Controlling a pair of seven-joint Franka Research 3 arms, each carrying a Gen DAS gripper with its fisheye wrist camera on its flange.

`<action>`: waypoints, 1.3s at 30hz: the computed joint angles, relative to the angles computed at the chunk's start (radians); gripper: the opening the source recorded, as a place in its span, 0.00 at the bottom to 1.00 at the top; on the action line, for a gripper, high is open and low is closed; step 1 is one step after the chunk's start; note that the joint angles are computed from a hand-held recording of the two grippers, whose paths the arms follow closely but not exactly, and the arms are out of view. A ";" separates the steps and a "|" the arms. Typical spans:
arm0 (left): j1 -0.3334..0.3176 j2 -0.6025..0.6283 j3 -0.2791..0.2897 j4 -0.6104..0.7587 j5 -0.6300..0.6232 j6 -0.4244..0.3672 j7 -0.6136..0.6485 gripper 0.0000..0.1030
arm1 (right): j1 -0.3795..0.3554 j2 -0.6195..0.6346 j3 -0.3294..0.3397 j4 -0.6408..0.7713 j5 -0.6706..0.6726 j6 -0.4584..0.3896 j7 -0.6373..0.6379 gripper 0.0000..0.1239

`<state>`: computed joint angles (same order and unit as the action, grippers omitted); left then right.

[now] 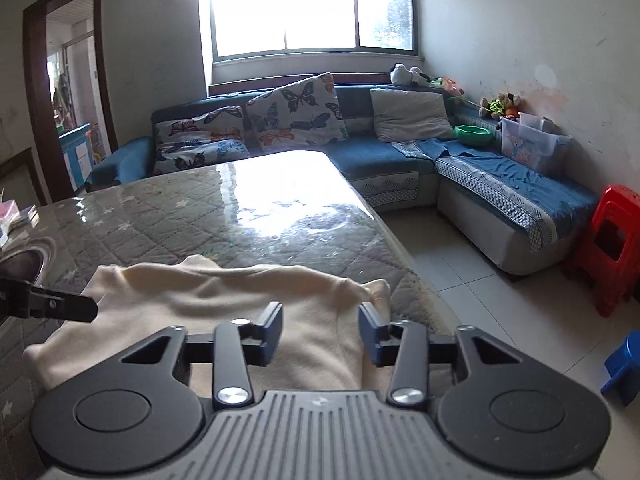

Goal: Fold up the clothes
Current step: 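Release the folded shirt with both grippers and pull them back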

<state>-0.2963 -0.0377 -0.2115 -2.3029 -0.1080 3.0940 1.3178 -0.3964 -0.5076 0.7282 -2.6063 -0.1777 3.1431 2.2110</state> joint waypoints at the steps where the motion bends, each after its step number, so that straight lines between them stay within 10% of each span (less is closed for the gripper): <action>1: 0.002 -0.008 -0.001 -0.005 0.012 0.000 -0.001 1.00 | 0.008 -0.003 -0.003 -0.003 0.002 0.000 0.000 0.51; 16: 0.151 -0.128 -0.092 -0.139 0.552 0.038 -0.398 1.00 | 0.103 -0.174 0.028 -0.098 0.039 -0.053 0.058 0.83; 39: 0.168 -0.259 -0.121 -0.275 0.608 0.025 -0.464 1.00 | 0.246 -0.267 0.008 -0.127 -0.090 -0.204 0.255 0.83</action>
